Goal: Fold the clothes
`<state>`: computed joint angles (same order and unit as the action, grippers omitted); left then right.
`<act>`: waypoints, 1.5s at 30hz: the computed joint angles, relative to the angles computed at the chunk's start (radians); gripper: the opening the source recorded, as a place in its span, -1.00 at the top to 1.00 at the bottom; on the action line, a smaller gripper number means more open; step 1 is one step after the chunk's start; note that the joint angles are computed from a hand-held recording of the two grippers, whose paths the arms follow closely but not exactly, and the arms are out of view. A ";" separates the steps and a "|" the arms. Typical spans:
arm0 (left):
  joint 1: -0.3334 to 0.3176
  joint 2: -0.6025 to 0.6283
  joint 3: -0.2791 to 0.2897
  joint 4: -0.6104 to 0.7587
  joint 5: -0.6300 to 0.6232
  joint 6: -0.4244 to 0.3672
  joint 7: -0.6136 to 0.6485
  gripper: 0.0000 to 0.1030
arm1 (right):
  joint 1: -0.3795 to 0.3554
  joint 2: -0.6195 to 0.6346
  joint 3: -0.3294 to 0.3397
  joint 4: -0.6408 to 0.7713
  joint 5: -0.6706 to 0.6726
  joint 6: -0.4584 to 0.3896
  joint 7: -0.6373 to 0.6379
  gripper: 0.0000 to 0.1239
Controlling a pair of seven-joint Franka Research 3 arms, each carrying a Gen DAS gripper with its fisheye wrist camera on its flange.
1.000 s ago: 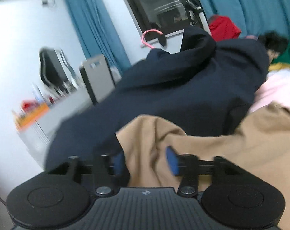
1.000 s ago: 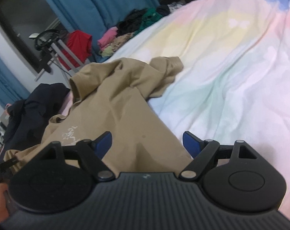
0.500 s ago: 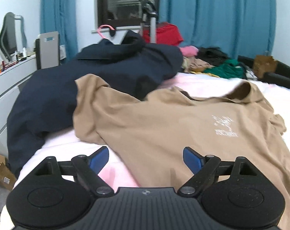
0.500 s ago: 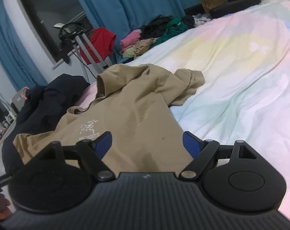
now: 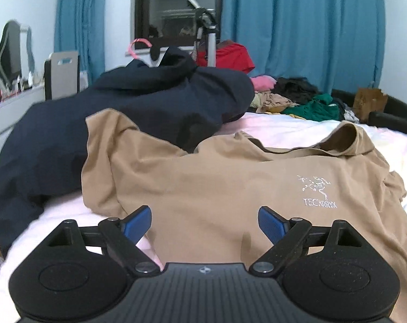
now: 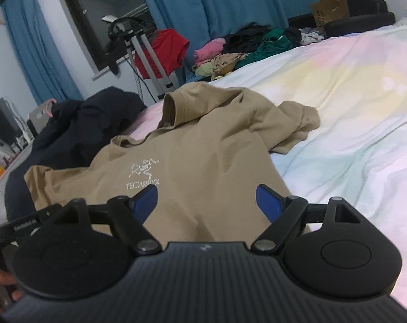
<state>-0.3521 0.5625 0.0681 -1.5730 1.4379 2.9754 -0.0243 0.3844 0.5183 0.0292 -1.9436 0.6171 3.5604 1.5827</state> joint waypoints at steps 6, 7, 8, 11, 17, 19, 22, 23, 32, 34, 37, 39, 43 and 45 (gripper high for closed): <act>0.005 0.002 -0.003 0.006 -0.025 0.007 -0.028 -0.71 | 0.085 0.037 -0.064 0.045 0.079 0.050 -0.107 -0.32; 0.008 -0.006 -0.010 -0.004 -0.049 0.004 -0.016 -0.71 | 0.079 0.039 -0.059 0.049 0.091 0.055 -0.112 -0.32; 0.007 -0.018 -0.013 -0.017 -0.067 0.001 -0.009 -0.71 | 0.064 0.041 -0.048 0.054 0.103 0.062 -0.102 -0.32; -0.001 -0.071 -0.016 -0.073 -0.101 -0.005 -0.019 -0.74 | -0.050 0.042 0.024 0.068 0.090 0.042 0.021 -0.32; -0.024 -0.203 -0.008 -0.208 0.116 0.020 -0.365 -0.90 | -0.245 0.178 0.098 0.254 0.094 -0.132 0.323 -0.18; -0.015 -0.222 -0.028 -0.235 0.194 0.027 -0.479 -0.91 | -0.347 0.248 0.183 0.328 -0.004 -0.154 0.400 -0.17; 0.021 -0.190 -0.079 -0.217 0.130 0.043 -0.378 -0.91 | -0.298 0.289 0.117 0.384 -0.011 -0.143 0.405 -0.14; 0.026 -0.170 -0.091 -0.192 0.146 0.035 -0.367 -0.91 | -0.255 0.289 0.063 0.387 -0.010 -0.149 0.406 -0.14; -0.004 -0.002 -0.092 -0.042 -0.058 -0.093 -0.115 -0.91 | 0.110 0.273 -0.360 0.339 0.041 -0.204 0.521 -0.16; -0.017 0.002 -0.069 -0.044 -0.085 -0.095 -0.106 -0.91 | 0.010 0.260 -0.237 0.335 -0.007 -0.155 0.492 -0.16; -0.036 0.000 -0.042 -0.050 -0.100 -0.090 -0.108 -0.91 | -0.160 0.287 -0.036 0.369 -0.061 -0.111 0.498 -0.25; -0.048 -0.004 -0.030 -0.053 -0.099 -0.095 -0.117 -0.91 | -0.259 0.323 0.080 0.398 -0.108 -0.081 0.524 -0.25; -0.057 -0.018 -0.018 -0.064 -0.080 -0.100 -0.153 -0.91 | -0.300 0.438 0.123 0.518 -0.157 -0.022 0.558 -0.22; -0.055 -0.025 -0.020 -0.070 -0.073 -0.101 -0.167 -0.91 | -0.258 0.486 0.057 0.611 -0.124 -0.064 0.547 0.10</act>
